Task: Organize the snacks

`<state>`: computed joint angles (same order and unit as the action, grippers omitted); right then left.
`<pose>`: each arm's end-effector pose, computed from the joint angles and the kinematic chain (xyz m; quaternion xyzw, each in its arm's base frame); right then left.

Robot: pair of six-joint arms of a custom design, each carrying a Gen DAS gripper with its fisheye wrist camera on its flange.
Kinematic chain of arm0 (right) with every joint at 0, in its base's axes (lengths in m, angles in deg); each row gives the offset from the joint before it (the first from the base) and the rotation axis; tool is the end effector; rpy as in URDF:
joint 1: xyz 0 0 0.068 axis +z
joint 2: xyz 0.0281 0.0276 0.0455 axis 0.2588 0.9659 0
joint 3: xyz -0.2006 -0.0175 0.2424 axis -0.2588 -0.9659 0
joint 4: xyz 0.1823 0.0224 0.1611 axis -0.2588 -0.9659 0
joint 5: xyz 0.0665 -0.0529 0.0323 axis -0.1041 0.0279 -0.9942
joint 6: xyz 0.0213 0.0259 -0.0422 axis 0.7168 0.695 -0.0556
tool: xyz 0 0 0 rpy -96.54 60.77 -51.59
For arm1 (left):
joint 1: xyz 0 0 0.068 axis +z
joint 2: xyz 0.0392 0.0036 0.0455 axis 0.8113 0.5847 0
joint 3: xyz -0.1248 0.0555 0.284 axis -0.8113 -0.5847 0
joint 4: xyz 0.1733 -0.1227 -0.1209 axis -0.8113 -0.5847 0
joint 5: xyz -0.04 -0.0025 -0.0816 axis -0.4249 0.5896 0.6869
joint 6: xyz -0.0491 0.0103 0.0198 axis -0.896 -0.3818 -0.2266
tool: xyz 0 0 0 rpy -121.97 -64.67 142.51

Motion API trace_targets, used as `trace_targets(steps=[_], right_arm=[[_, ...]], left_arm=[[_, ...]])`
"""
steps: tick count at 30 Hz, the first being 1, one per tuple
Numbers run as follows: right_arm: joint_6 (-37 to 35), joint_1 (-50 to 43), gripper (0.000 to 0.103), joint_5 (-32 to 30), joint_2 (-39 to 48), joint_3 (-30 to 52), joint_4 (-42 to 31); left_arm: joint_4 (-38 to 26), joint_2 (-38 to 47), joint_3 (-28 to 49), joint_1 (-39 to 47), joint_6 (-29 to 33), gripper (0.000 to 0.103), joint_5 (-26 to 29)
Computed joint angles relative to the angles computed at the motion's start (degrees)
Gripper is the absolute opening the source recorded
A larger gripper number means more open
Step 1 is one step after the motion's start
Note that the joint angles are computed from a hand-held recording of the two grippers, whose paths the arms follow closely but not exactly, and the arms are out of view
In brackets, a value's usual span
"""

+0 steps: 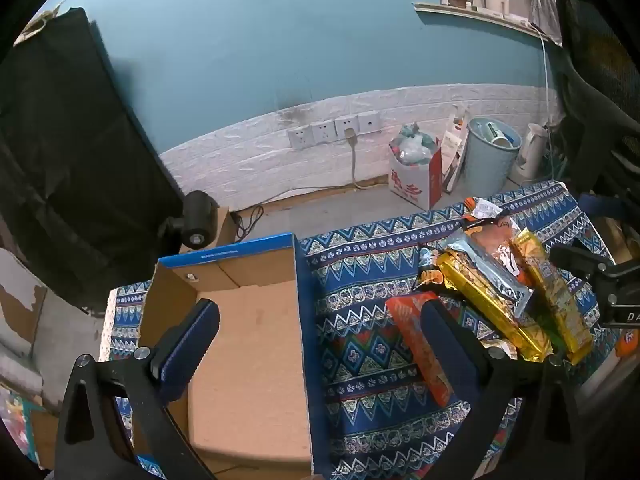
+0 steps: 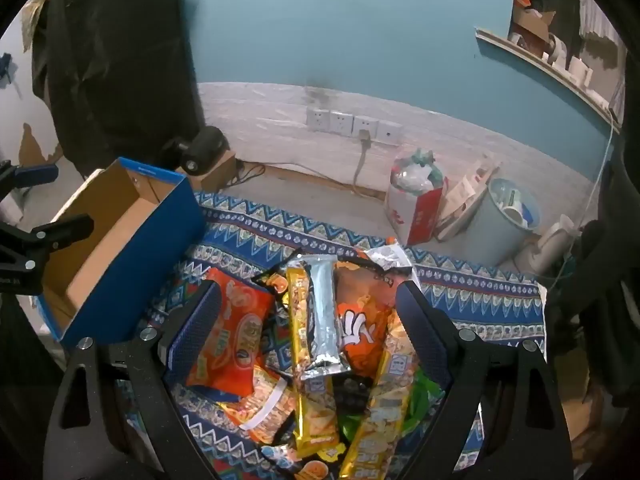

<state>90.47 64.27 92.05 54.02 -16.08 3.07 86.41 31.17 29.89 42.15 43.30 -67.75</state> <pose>0.2394 0.2484 0.2044 0.0979 0.9442 -0.0595 0.3088 0.3290 -0.0729 0.2105 0.2703 0.8939 -0.0085 0.3575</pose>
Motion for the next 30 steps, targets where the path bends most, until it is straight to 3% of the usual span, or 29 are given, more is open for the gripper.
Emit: trace_targets(steps=[10,12,30], right_arm=[[-0.28,0.09,0.087,0.77,0.48,1.48,-1.93],[-0.39,-0.02,0.087,0.76,0.33,1.58,-2.1],[-0.81,-0.06,0.087,0.33,0.26,0.64,-1.1]], left_arm=[[0.23,0.02,-0.7,-1.96,-0.77,0.102,-1.53],[-1.06,0.07,0.19,-0.1,-0.11,0.102,0.42],[-1.86,0.55,0.44,-0.25,0.05,0.102,0.77]])
